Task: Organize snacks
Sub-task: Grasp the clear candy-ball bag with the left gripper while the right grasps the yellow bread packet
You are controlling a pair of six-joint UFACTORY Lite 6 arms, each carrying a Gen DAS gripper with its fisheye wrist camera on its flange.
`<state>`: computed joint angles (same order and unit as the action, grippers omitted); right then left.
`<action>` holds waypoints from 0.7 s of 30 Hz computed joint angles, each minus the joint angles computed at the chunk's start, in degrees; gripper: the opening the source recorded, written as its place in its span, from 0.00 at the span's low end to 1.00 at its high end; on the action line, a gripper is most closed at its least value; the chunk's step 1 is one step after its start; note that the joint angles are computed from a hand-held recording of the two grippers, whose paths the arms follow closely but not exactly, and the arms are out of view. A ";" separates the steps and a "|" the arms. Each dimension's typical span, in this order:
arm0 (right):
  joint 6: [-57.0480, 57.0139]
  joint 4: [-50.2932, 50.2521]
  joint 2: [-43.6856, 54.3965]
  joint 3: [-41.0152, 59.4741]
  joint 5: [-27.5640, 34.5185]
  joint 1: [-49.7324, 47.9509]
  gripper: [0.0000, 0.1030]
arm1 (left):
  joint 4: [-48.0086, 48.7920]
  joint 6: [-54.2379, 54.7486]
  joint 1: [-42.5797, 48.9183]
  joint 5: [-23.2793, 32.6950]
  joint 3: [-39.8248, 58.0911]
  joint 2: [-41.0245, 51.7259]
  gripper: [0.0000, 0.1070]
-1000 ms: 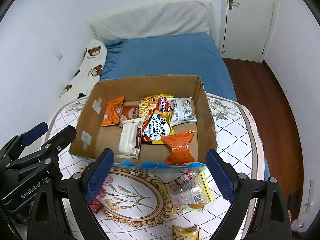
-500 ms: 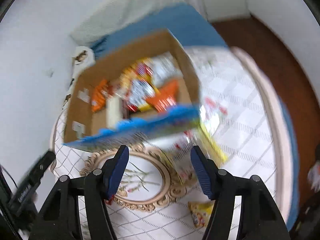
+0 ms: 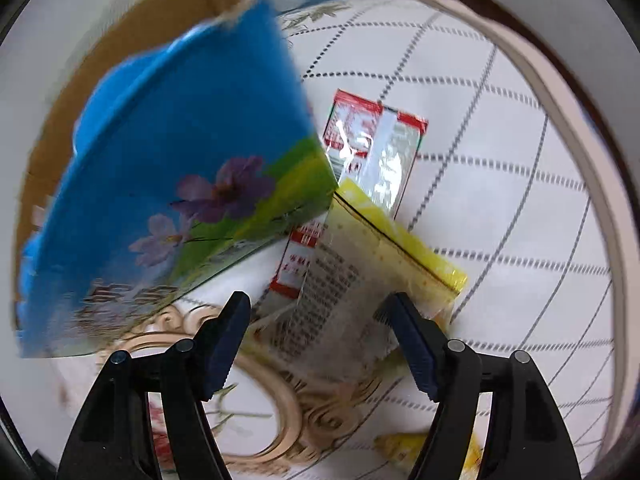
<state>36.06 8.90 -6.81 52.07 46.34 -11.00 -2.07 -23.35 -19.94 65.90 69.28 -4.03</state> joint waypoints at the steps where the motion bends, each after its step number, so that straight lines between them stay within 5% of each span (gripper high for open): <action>1: 0.78 -1.70 0.54 0.30 -0.04 1.24 0.61 | -0.37 0.60 1.27 -0.05 -1.17 -0.85 0.74; 3: -0.75 -2.94 -0.31 -0.30 -0.15 2.92 0.45 | -1.76 2.10 3.61 0.10 -2.91 -1.91 0.74; 8: -9.40 1.31 -4.44 -1.71 2.79 6.44 0.25 | -9.47 6.05 6.60 -0.10 -5.78 -0.75 0.74; 16: -9.15 5.01 -10.84 -3.09 9.32 19.32 0.25 | -11.87 6.38 5.05 -2.00 -5.95 2.97 0.74; 17: -8.56 5.05 -11.93 -4.12 9.45 19.08 0.30 | -10.04 5.37 4.20 -2.04 -5.69 1.76 0.74; 21: -7.88 4.95 -12.12 -6.84 8.81 13.90 0.77 | 1.37 5.16 -1.15 -2.78 -3.55 -1.12 0.74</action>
<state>28.18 13.85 -18.93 45.23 55.16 2.90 -0.71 -18.19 -21.09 63.12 65.73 -5.15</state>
